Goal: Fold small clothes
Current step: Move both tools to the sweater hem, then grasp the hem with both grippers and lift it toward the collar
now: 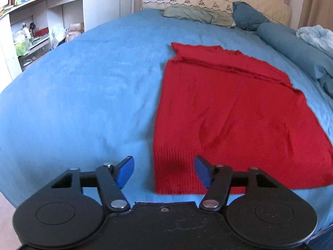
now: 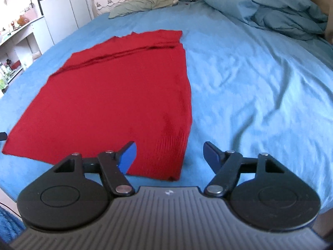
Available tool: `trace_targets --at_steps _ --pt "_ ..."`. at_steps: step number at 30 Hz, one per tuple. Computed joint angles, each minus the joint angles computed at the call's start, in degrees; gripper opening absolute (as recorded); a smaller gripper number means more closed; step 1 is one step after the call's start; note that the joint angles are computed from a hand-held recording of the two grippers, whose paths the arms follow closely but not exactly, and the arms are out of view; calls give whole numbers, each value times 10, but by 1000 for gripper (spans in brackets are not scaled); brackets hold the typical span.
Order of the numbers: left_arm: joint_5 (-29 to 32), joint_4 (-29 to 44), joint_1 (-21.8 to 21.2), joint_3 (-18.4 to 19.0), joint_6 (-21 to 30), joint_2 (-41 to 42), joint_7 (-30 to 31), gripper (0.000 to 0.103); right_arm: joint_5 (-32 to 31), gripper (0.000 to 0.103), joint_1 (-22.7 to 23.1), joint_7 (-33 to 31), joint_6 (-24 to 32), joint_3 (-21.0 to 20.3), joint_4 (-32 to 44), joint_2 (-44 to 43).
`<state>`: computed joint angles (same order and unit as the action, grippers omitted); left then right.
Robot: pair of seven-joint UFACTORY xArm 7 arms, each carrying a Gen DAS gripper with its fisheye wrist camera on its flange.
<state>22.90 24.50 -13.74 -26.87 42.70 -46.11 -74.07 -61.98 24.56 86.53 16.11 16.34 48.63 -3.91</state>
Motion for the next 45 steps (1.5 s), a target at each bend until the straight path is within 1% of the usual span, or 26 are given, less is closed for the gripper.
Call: trace_targets --at_steps 2,4,9,11,12,14,16,20,25,26,27,28,29,31,32,33,39,42,45 --pt "1 -11 -1 -6 -8 0 -10 62 -36 84 -1 38 8 4 0 5" --pt "8 -22 -1 -13 -20 -6 -20 62 -52 82 3 55 12 2 0 10" --pt "16 -37 -2 -12 -39 -12 -25 63 -87 77 14 83 20 -6 3 22" --pt "17 -42 -1 -14 -44 -14 -28 62 -99 69 18 87 20 -8 5 24" --pt "18 -43 0 -14 -47 -15 -29 62 -104 68 21 89 23 -9 6 25" --pt "19 -45 1 -16 -51 -15 -31 61 -112 59 26 92 28 -9 9 28" --pt "20 -46 1 -18 -53 -15 -32 58 -118 55 31 94 31 -9 12 31" --pt "21 -47 -3 -17 -57 -15 -29 51 -125 54 39 108 38 -12 17 37" --pt "24 -38 1 -22 -62 -2 -24 34 -125 52 41 111 37 -17 20 39" --pt "26 -35 3 -24 -60 1 -25 32 -126 50 41 111 34 -18 20 40" --pt "26 -34 3 -25 -61 2 -25 27 -130 48 40 113 31 -19 19 39" --pt "27 -30 4 -26 -60 6 -26 20 -132 44 40 115 29 -20 20 40" --pt "28 -30 3 -25 -61 7 -25 17 -133 42 41 116 28 -20 21 40" --pt "28 -24 4 -25 -57 11 -26 8 -133 33 42 118 31 -20 23 41" --pt "28 -22 3 -24 -55 11 -25 8 -134 31 41 120 30 -21 24 41" --pt "27 -20 2 -21 -51 11 -22 7 -134 27 40 121 27 -22 23 41" --pt "18 -12 -12 -4 -34 -6 5 5 -107 22 23 127 -20 -31 15 28" --pt "13 -3 -11 2 -28 -22 17 5 -85 21 14 105 -38 -28 13 13" --pt "9 15 -1 10 -29 -38 32 5 -52 21 -1 75 -69 -26 15 -8"
